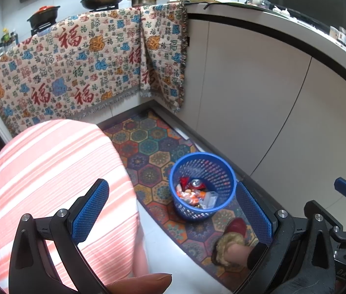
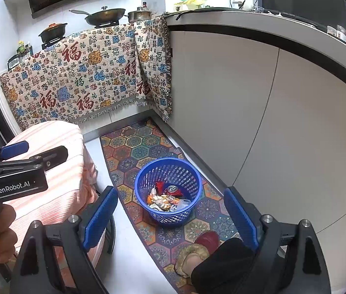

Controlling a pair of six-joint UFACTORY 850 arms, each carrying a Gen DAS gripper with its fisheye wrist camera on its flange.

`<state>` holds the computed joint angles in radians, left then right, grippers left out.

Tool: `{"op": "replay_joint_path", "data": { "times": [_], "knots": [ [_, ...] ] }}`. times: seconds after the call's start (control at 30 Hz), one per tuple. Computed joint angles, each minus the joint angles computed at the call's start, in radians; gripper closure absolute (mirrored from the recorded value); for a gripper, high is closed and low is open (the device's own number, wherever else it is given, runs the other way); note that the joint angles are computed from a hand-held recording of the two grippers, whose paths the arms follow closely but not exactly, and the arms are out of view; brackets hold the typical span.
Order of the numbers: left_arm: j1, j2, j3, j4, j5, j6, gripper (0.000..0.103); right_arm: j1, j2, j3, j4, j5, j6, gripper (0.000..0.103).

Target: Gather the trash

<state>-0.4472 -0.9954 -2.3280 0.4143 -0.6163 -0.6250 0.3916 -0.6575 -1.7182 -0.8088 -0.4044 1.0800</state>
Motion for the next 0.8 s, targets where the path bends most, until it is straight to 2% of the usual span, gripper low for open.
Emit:
{"op": "replay_joint_path", "data": {
  "times": [0.8],
  "knots": [
    [-0.004,-0.007,-0.016,-0.008,-0.014,0.024,0.001,0.006,0.010,0.016,-0.024,-0.007,0.035,0.013]
  ]
}}
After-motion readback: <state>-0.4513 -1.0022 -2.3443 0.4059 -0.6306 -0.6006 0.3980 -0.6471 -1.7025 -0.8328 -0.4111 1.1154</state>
